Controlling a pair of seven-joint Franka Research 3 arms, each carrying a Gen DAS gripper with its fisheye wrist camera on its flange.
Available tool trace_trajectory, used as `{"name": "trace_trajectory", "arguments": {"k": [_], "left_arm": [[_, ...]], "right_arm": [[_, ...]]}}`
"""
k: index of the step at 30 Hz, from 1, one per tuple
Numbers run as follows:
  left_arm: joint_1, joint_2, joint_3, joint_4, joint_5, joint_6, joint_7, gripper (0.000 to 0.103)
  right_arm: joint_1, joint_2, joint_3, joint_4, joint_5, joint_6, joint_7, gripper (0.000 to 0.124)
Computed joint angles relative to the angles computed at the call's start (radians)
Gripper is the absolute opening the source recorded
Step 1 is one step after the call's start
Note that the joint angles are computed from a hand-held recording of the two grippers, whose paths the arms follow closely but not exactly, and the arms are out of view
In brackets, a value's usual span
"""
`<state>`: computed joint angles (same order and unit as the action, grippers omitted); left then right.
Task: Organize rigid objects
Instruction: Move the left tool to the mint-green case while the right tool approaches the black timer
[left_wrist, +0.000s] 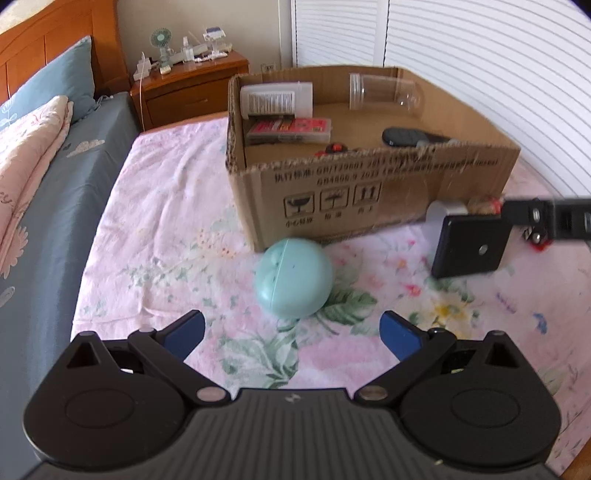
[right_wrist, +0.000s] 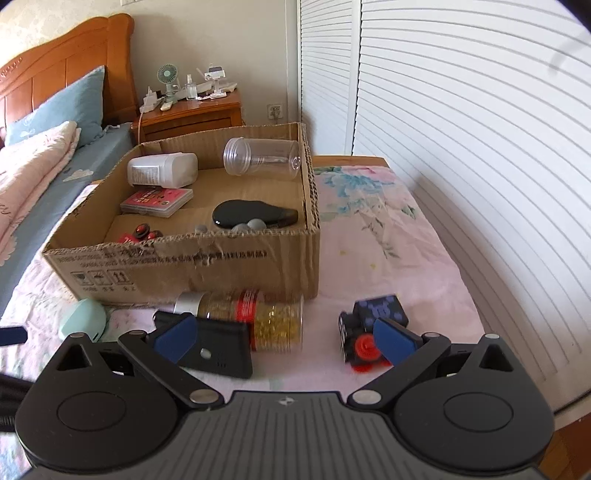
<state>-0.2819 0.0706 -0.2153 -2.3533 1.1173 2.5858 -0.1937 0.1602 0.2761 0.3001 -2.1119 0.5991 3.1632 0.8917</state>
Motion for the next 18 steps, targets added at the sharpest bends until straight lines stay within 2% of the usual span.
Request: {"name": "trace_trajectory", "arguments": {"k": [3, 4, 6, 9, 18], "left_arm": [[0.011, 0.006, 0.009, -0.013, -0.005, 0.043, -0.004, 0.1], [0.013, 0.009, 0.011, -0.015, -0.009, 0.05, 0.0, 0.1], [0.016, 0.012, 0.013, -0.019, -0.019, 0.056, 0.01, 0.1], [0.018, 0.007, 0.016, -0.03, -0.018, 0.068, 0.005, 0.1], [0.028, -0.011, 0.016, -0.045, 0.02, 0.098, -0.033, 0.1]], "right_arm": [[0.053, 0.022, -0.05, 0.027, -0.042, 0.016, 0.036, 0.103], [0.087, 0.029, -0.087, 0.035, -0.07, 0.019, 0.064, 0.103], [0.197, 0.047, -0.208, 0.056, -0.151, 0.008, 0.15, 0.103], [0.273, 0.065, -0.295, 0.068, -0.233, 0.003, 0.225, 0.103], [0.292, 0.029, -0.337, -0.004, -0.39, -0.013, 0.31, 0.103]]}}
